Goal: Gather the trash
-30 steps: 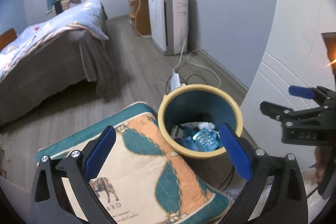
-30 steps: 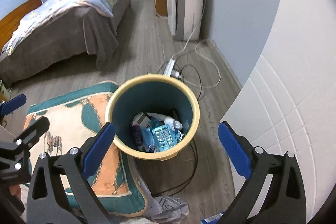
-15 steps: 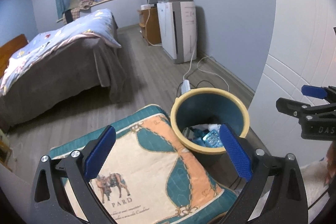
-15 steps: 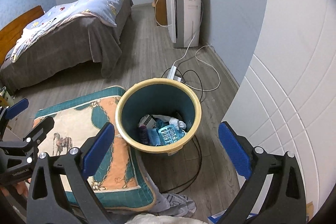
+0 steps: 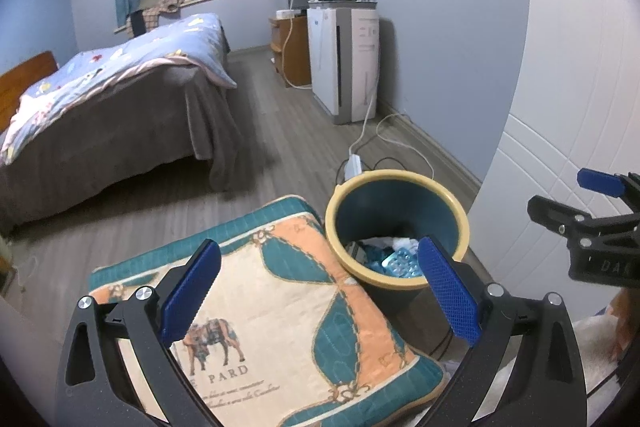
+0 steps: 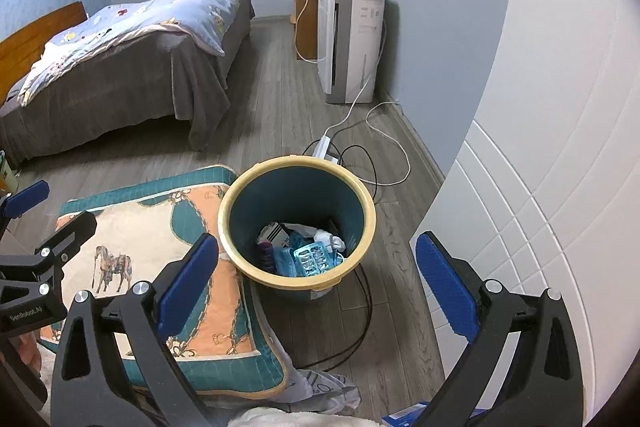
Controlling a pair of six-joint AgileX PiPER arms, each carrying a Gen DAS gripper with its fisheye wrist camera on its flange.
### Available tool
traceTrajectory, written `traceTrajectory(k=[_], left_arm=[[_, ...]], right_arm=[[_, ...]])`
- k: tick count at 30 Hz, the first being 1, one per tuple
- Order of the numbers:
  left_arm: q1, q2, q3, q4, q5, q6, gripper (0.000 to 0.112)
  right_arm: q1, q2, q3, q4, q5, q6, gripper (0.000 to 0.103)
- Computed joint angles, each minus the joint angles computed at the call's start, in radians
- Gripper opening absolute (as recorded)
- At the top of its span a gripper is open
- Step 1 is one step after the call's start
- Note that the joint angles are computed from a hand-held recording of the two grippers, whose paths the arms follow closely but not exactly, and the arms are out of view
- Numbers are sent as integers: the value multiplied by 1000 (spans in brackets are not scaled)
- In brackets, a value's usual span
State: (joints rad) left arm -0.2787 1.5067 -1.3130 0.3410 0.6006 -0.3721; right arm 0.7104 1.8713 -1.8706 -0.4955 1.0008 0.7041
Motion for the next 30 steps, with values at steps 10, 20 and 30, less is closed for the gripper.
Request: traceTrajectory(k=[10, 20, 30], left_arm=[[-28, -15, 24, 55, -5, -38, 98], [-26, -19, 28, 52, -8, -36, 98], [-26, -21, 24, 47, -3, -30, 98]], right_arm=[[2, -29, 39, -1, -14, 48, 97], [8, -22, 27, -5, 4, 42, 97], [9, -11, 8, -1, 18, 30, 97]])
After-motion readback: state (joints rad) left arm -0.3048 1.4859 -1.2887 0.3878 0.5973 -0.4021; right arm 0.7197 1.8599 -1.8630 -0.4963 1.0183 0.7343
